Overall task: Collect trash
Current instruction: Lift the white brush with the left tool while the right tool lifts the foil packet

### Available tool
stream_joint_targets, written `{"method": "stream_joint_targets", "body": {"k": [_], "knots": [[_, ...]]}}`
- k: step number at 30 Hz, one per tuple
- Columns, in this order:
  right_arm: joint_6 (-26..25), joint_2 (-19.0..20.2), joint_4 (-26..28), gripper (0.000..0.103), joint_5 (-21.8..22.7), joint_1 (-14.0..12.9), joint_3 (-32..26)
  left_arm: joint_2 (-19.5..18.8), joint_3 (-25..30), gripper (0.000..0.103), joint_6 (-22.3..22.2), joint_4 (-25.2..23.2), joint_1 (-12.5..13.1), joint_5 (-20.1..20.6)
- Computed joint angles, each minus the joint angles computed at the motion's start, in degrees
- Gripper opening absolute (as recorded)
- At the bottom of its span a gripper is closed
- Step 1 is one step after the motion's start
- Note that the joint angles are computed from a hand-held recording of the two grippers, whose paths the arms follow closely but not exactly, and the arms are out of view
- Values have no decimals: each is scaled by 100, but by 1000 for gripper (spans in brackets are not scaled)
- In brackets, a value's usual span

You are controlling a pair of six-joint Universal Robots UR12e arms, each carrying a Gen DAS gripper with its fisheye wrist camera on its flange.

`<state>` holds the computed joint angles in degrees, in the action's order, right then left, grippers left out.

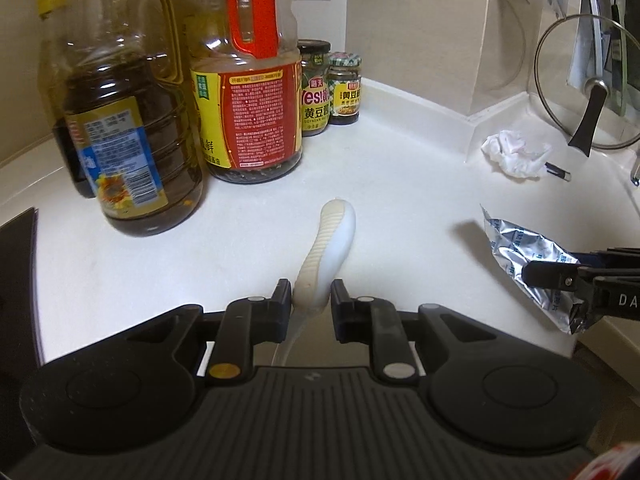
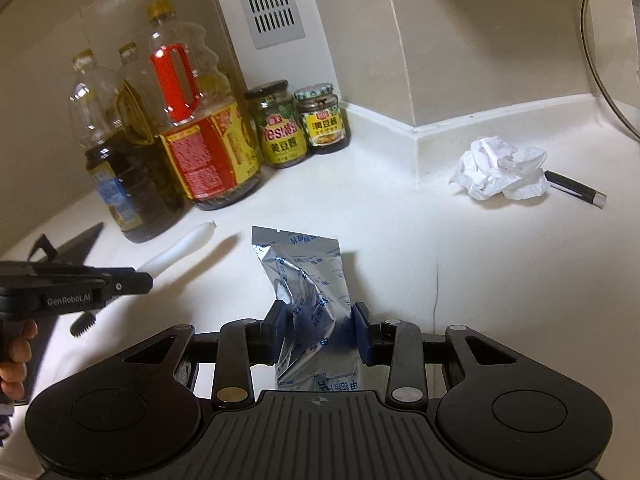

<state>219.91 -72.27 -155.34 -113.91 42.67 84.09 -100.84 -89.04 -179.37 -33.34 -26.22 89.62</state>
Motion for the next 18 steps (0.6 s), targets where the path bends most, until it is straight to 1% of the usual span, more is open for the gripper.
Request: {"method": "stream_joint_targets", "body": {"k": [5,9,18], "knots": [[-94,-135,-204,36,89,64,153,226,-182,18,-261,46,-115,161],[-63,-274,-316,36,179,124,317,415,-335,18,-477,82,-246,302],[120,-681,-520,36,251,336,807,798,-692,18,-934,149,-661,644]]}}
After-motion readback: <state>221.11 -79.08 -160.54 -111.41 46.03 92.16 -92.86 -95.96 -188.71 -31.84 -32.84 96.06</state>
